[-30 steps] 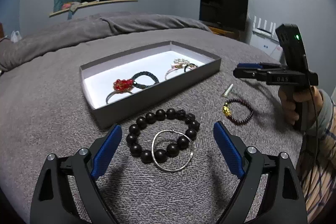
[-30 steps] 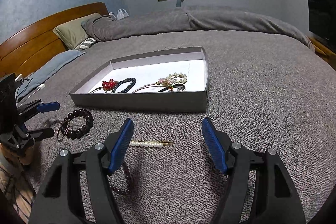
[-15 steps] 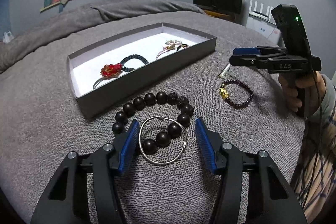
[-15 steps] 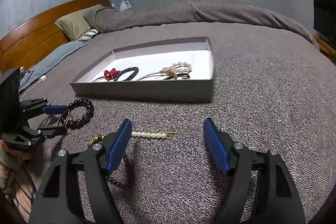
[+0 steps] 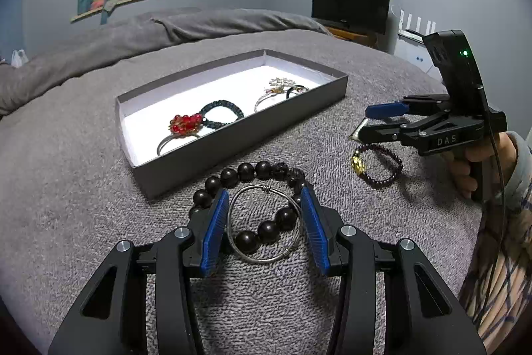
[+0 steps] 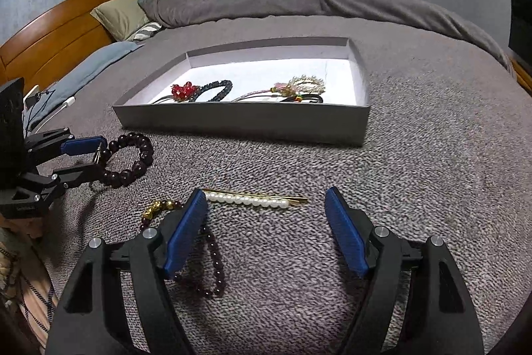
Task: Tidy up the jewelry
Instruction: 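Move the right gripper to the pearl hair pin while the left gripper approaches the silver hoop, then grasp the pearl pin with the right gripper while the left gripper grasps the silver hoop, place both in box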
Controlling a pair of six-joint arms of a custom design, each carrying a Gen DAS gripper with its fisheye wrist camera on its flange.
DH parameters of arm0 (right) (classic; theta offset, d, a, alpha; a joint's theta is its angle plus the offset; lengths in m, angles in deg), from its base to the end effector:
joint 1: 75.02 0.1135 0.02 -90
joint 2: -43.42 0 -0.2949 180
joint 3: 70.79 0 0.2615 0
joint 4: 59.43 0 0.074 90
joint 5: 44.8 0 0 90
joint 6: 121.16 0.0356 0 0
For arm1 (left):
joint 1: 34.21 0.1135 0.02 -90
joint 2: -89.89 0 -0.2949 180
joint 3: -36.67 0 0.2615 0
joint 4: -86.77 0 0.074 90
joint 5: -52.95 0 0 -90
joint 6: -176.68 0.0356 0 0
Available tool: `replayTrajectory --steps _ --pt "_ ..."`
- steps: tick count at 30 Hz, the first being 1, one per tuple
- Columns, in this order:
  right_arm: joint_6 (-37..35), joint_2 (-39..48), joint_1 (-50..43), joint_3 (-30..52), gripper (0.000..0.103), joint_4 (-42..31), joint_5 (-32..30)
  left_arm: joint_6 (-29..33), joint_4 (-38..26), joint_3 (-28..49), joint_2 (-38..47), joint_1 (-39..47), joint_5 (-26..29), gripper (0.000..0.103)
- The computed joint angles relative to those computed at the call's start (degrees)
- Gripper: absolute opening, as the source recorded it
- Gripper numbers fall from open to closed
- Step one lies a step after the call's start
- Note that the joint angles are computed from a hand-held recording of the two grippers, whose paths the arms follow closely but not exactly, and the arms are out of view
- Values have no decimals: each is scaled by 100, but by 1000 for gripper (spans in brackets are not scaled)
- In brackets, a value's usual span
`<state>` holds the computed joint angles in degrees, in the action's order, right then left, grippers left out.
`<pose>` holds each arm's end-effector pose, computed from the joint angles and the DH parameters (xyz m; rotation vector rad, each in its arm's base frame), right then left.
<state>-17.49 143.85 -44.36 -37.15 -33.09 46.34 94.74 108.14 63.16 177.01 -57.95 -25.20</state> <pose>0.2239 0.1319 0.0921 -0.3302 2.2822 0.3803 0.1963 -0.0943 0.1113 0.7273 2.1465 -0.3791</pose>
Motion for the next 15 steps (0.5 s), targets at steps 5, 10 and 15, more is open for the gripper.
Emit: replayTrajectory --steps 5,10,15 --pt "57 61 91 128 74 -136 -10 -12 27 1 1 -27 -32 47" --pt "76 132 148 256 74 -276 37 -39 67 -13 -11 -44 -60 47" --pt "34 161 172 310 70 -338 43 -48 90 -34 -61 -39 -61 47"
